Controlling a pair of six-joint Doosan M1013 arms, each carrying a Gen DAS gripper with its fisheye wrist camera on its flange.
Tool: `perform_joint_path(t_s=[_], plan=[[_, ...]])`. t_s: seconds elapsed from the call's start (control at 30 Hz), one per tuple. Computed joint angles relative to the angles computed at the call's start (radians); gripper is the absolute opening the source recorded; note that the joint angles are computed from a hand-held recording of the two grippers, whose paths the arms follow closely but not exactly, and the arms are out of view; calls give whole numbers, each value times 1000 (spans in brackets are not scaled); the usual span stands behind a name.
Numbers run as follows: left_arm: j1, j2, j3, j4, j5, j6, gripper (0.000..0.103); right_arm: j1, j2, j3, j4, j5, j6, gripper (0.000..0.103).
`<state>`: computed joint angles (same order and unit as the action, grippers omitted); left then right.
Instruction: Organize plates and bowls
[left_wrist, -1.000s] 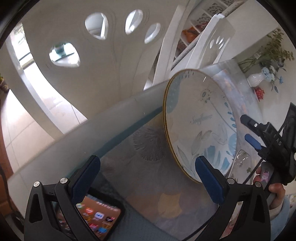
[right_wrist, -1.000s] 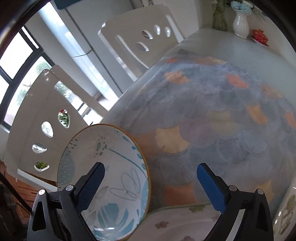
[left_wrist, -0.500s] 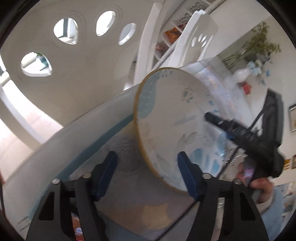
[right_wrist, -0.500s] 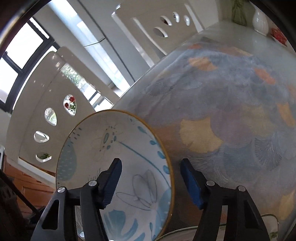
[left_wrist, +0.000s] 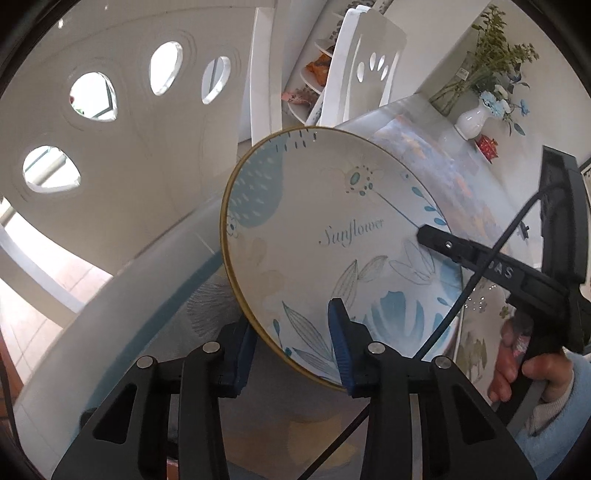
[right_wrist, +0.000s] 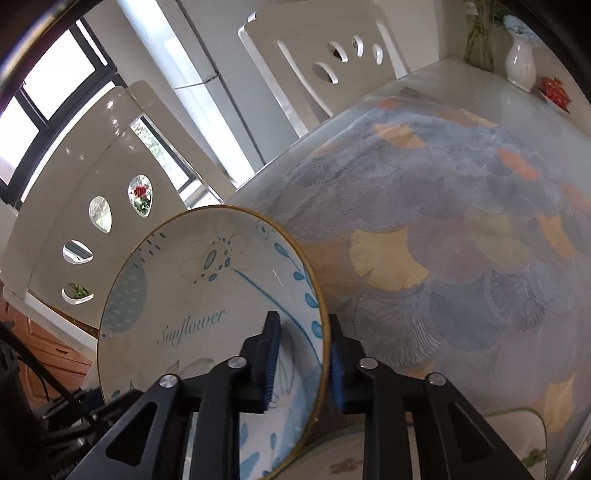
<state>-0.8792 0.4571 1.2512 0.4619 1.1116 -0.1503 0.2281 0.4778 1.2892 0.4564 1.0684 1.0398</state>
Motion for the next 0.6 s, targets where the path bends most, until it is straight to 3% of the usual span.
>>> perform_joint_path(t_s=[0.1, 0.23, 0.6], plan=[[-13, -2, -6, 46, 47, 19, 30, 9, -22, 23, -5, -34, -17, 17], [-15, -28, 28, 79, 21, -33, 30, 8, -42, 39, 7, -34, -55, 15], [-37, -37, 20, 98, 62, -1, 30, 6, -94, 95, 8, -35, -61, 14]])
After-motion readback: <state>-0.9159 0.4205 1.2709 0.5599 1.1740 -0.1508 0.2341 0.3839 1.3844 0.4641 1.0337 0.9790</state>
